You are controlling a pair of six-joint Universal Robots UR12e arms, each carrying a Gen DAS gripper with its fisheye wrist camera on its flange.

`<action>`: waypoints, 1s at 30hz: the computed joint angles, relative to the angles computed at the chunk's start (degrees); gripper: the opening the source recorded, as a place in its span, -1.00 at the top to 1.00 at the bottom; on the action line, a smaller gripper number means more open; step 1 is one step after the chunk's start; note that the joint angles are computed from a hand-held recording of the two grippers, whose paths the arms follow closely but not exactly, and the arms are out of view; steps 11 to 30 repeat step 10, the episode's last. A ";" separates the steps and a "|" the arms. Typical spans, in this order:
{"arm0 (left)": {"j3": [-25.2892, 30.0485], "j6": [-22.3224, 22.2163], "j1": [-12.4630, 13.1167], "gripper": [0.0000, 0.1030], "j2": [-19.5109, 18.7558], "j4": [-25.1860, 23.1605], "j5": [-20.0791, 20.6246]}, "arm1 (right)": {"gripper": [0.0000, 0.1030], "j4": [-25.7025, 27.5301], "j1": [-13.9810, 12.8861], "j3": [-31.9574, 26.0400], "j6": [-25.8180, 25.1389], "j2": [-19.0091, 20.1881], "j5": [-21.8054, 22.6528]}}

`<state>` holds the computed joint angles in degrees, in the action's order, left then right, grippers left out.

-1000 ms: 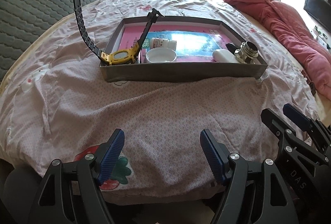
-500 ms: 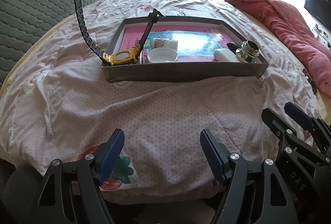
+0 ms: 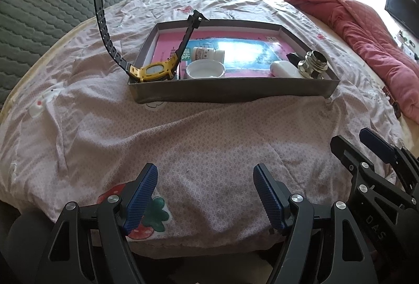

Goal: Organize rigid objects

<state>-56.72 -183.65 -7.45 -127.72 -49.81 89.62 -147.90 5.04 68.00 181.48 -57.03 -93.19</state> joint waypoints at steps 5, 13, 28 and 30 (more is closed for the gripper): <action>0.06 -0.15 -0.05 -0.49 -0.06 0.06 0.51 | -0.05 -0.20 -0.04 0.09 -0.40 -0.02 0.26; 0.04 -0.26 0.12 -0.49 -0.12 0.67 -0.27 | -0.05 -0.36 -0.08 0.09 -1.04 0.01 0.53; 0.04 -0.26 0.12 -0.49 -0.12 0.67 -0.27 | -0.05 -0.36 -0.08 0.09 -1.04 0.01 0.53; 0.04 -0.26 0.12 -0.49 -0.12 0.67 -0.27 | -0.05 -0.36 -0.08 0.09 -1.04 0.01 0.53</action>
